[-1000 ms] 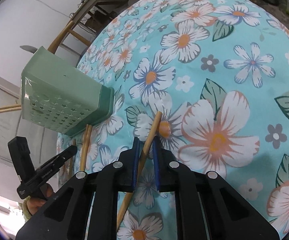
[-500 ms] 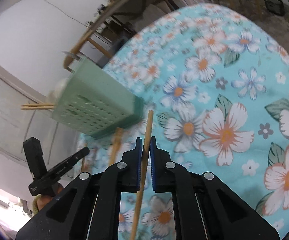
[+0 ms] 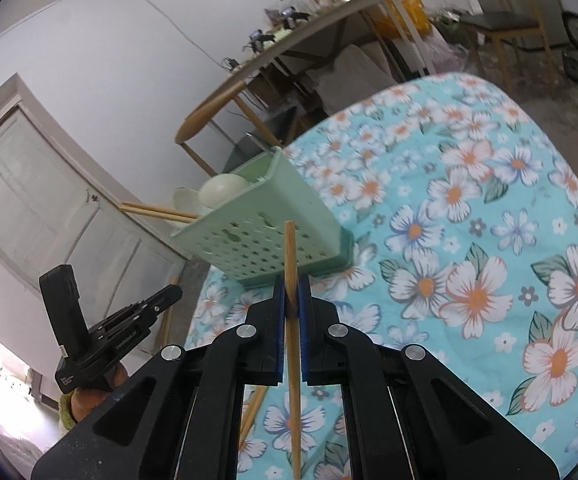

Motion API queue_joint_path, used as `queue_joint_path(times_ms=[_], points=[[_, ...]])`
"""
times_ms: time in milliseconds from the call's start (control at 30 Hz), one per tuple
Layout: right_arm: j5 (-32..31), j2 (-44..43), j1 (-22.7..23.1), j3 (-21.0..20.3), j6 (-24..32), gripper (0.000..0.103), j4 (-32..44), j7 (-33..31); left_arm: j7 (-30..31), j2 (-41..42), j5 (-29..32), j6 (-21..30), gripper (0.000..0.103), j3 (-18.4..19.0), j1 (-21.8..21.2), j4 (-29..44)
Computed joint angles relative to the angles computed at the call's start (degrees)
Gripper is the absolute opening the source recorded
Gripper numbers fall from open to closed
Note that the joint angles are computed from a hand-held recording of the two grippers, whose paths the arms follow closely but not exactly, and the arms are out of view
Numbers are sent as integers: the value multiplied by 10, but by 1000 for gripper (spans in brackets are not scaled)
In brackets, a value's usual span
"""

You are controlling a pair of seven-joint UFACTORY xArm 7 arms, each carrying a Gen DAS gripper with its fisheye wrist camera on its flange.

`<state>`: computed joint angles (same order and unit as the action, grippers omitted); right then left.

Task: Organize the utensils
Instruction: 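Raise the held chopsticks upright with both tools toward the basket, then lower the left tool's chopstick into the basket and open the left tool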

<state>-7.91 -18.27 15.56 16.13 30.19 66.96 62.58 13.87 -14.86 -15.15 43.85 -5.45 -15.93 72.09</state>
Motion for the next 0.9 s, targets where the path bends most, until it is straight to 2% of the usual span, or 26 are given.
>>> queue_joint_path(times_ms=[233,500,667,900], points=[[-34,2,-7,14,11,4,33,4,25,-16,-28,-4,6,12,-6,5],[-47,3,-6,16,20,4,39,9,60,-11,-114,49,6,43,-7,46],[-44,1,-4,13,19,4,36,9,81,3,-199,83,6,65,-2,94],[-38,-8,-6,12,14,4,25,14,112,31,-282,69,6,65,9,178]])
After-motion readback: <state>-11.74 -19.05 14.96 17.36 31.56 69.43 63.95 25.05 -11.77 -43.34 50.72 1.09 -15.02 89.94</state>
